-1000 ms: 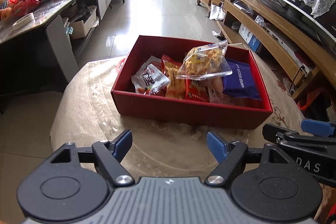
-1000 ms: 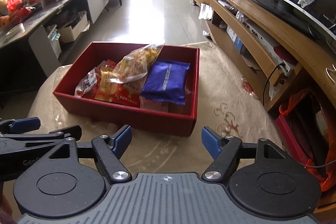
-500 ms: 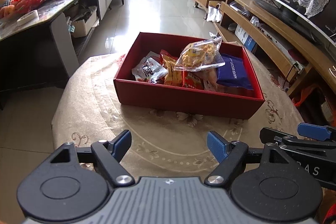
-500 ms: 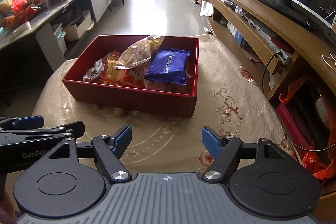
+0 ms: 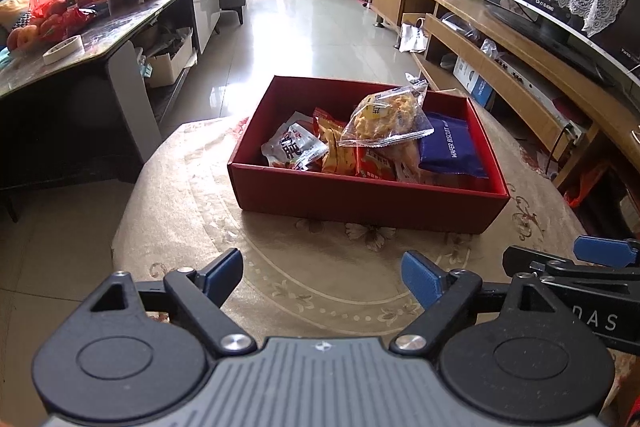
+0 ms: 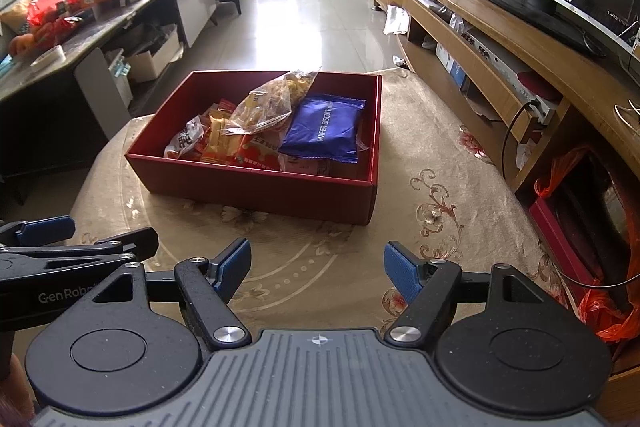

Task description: Organize snacks

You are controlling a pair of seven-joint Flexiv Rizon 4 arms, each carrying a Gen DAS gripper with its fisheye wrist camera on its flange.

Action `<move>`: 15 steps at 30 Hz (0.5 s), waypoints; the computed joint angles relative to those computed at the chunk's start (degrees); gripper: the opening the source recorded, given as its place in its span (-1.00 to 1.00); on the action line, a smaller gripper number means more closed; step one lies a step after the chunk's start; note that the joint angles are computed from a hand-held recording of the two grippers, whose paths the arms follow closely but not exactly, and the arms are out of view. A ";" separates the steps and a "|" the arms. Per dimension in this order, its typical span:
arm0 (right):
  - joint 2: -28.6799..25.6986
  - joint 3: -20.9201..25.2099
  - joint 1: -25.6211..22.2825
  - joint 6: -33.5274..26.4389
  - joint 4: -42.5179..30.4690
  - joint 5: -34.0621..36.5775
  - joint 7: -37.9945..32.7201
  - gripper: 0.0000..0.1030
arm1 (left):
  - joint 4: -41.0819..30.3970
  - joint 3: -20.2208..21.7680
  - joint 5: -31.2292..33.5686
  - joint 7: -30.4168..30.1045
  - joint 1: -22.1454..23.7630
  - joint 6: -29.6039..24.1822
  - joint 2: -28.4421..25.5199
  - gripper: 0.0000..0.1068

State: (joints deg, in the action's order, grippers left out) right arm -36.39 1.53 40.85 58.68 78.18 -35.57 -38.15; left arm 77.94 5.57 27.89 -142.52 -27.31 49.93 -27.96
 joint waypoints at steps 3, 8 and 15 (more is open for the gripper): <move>0.04 -0.03 -0.02 0.14 0.06 -0.01 -0.01 0.54 | 0.01 0.12 0.28 -0.22 -0.11 -0.01 0.07 0.56; 0.03 0.07 -0.03 0.10 -0.03 0.12 -0.18 0.54 | 0.05 0.30 0.97 -0.87 -0.40 -0.29 0.25 0.56; -0.03 -0.02 0.04 0.12 -0.15 0.15 -0.19 0.55 | -0.22 0.39 2.09 -1.64 -0.69 -0.71 0.34 0.57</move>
